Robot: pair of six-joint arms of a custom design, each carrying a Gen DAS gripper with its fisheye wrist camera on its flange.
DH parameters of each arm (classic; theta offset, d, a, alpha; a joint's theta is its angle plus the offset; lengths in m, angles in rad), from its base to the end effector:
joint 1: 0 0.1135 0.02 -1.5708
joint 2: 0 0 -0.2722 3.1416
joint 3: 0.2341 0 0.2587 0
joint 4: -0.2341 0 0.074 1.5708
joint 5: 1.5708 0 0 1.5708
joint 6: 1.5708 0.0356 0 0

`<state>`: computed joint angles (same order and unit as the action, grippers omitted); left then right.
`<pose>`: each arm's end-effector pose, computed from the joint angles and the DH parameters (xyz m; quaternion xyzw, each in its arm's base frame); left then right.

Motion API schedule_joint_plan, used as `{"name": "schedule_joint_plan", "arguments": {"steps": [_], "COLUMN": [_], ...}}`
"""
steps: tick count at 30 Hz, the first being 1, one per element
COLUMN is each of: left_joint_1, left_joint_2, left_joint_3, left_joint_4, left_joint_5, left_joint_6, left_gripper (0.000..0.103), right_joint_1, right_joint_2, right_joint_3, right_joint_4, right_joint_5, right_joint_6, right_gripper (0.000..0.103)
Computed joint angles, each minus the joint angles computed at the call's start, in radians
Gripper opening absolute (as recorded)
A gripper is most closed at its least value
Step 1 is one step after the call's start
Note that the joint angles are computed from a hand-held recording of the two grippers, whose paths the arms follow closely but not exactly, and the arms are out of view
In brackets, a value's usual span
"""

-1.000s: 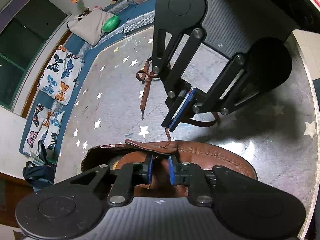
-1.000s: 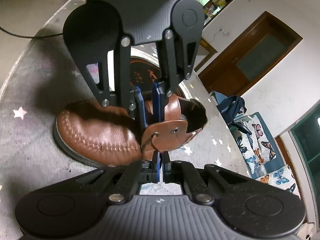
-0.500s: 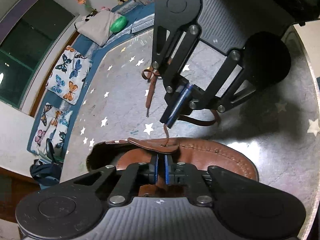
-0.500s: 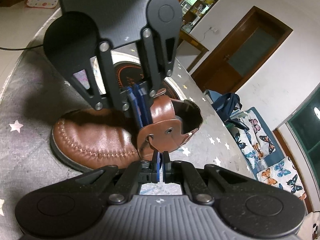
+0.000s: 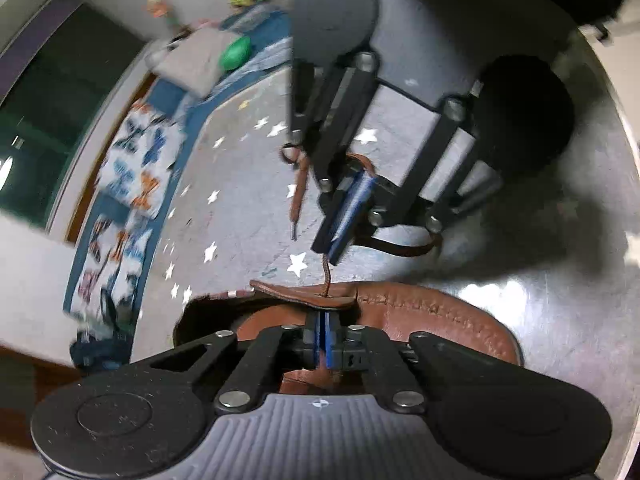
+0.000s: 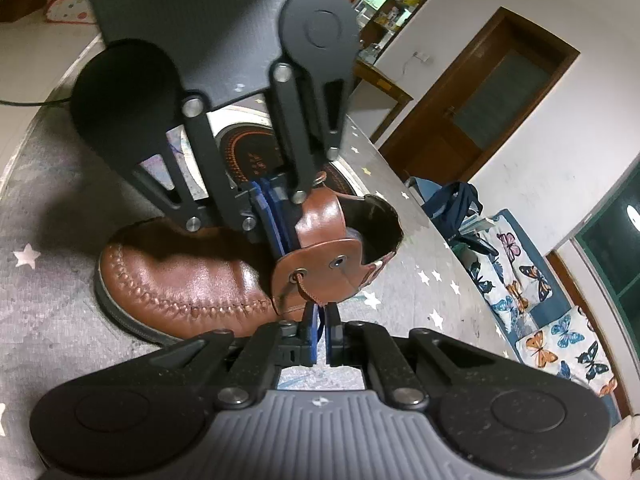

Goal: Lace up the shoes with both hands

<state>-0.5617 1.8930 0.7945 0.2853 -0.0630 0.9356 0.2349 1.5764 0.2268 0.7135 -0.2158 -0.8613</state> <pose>0.2969 -0.1842 0.0953 0.6236 0.6883 0.0974 0.3577 0.2149 0.0593 0.0887 -0.5039 0.7323 -0.0465 0.4557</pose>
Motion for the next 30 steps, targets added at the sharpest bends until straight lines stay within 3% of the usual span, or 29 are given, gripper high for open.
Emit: {"name": "schedule_joint_plan", "arguments": {"steps": [3, 7, 9, 11, 14, 21, 25, 30], "left_joint_1": [-0.022, -0.089, -0.108, -0.122, -0.142, -0.095, -0.072, -0.038], "left_joint_2": [-0.007, 0.0, -0.012, -0.033, -0.061, -0.163, -0.155, -0.15], "left_joint_3": [-0.061, -0.176, -0.218, -0.254, -0.294, -0.308, -0.316, -0.314], "left_joint_4": [0.094, 0.303, 0.36, 0.398, 0.445, 0.323, 0.334, 0.35], "left_joint_5": [-0.056, -0.206, -0.248, -0.28, -0.342, -0.275, -0.246, -0.172], "left_joint_6": [-0.139, -0.268, -0.339, -0.397, -0.446, -0.554, -0.542, -0.501], "left_gripper": [0.002, 0.002, 0.002, 0.002, 0.002, 0.003, 0.008, 0.027], "right_joint_1": [0.0, -0.006, -0.015, -0.025, -0.033, 0.057, 0.099, 0.11], "right_joint_2": [0.002, -0.004, -0.015, -0.032, -0.052, 0.063, 0.132, 0.173], "right_joint_3": [-0.014, -0.031, -0.038, -0.049, -0.062, -0.089, -0.103, -0.116], "right_joint_4": [0.017, 0.034, 0.031, 0.032, 0.028, 0.223, 0.333, 0.402], "right_joint_5": [-0.003, -0.014, -0.024, -0.039, -0.07, -0.003, 0.057, 0.072], "right_joint_6": [0.034, 0.108, 0.161, 0.223, 0.333, 0.492, 0.542, 0.576], "right_gripper": [0.005, 0.007, 0.011, 0.022, 0.026, 0.033, 0.035, 0.036]}}
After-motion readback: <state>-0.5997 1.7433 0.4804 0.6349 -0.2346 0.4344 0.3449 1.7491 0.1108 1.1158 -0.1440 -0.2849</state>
